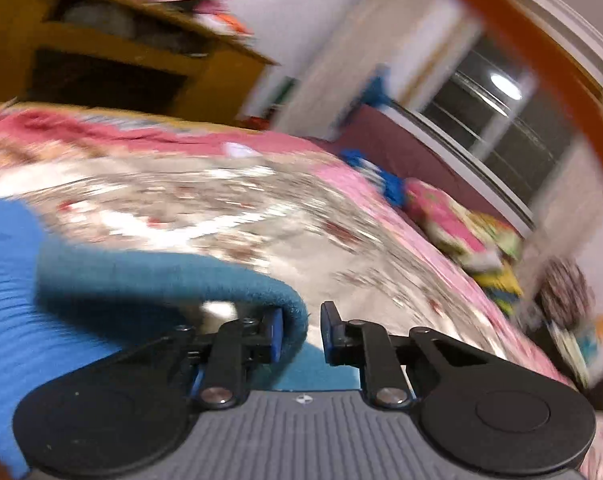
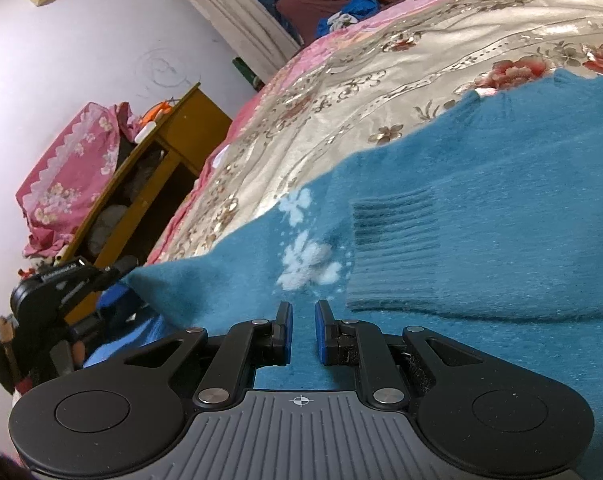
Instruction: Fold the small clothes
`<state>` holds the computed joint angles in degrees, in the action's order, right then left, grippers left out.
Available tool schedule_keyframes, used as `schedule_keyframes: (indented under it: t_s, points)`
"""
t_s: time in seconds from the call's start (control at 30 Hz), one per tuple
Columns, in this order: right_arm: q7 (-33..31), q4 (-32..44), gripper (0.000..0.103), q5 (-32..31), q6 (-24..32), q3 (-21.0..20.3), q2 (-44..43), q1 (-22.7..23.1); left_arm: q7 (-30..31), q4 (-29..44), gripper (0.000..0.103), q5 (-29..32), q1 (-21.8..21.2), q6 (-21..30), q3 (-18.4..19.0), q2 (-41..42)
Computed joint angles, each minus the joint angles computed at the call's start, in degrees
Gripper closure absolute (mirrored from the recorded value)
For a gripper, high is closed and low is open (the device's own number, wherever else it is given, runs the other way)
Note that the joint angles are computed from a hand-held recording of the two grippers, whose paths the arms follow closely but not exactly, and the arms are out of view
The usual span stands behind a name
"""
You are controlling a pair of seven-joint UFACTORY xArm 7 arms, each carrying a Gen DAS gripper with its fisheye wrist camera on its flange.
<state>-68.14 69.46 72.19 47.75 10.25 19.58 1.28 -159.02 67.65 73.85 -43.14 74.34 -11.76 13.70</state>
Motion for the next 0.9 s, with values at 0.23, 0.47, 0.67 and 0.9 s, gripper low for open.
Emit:
schedule_keyframes:
  t_s: [0.23, 0.47, 0.67, 0.9]
  points:
    - [0.9, 0.5, 0.088, -0.5, -0.5, -0.4, 0.8, -0.7, 13.5, 6.7, 0.079, 8.6, 0.9, -15.9, 1.9, 6.8]
    - [1.2, 0.9, 0.088, -1.8, -2.3, -0.9, 1.4, -2.0, 21.2, 8.0, 0.076, 4.6, 0.0, -24.5, 3.6, 10.2]
    - [1.6, 1.1, 0.088, -2.6, -3.1, 0.2, 1.3, -1.6, 19.3, 6.3, 0.068, 5.7, -2.4, -26.6, 5.9, 10.2]
    - [-0.3, 2.2, 0.088, -4.2, -6.5, 1.8, 0.9, 1.7, 18.0, 3.1, 0.058, 6.2, -2.6, -21.5, 4.9, 7.9]
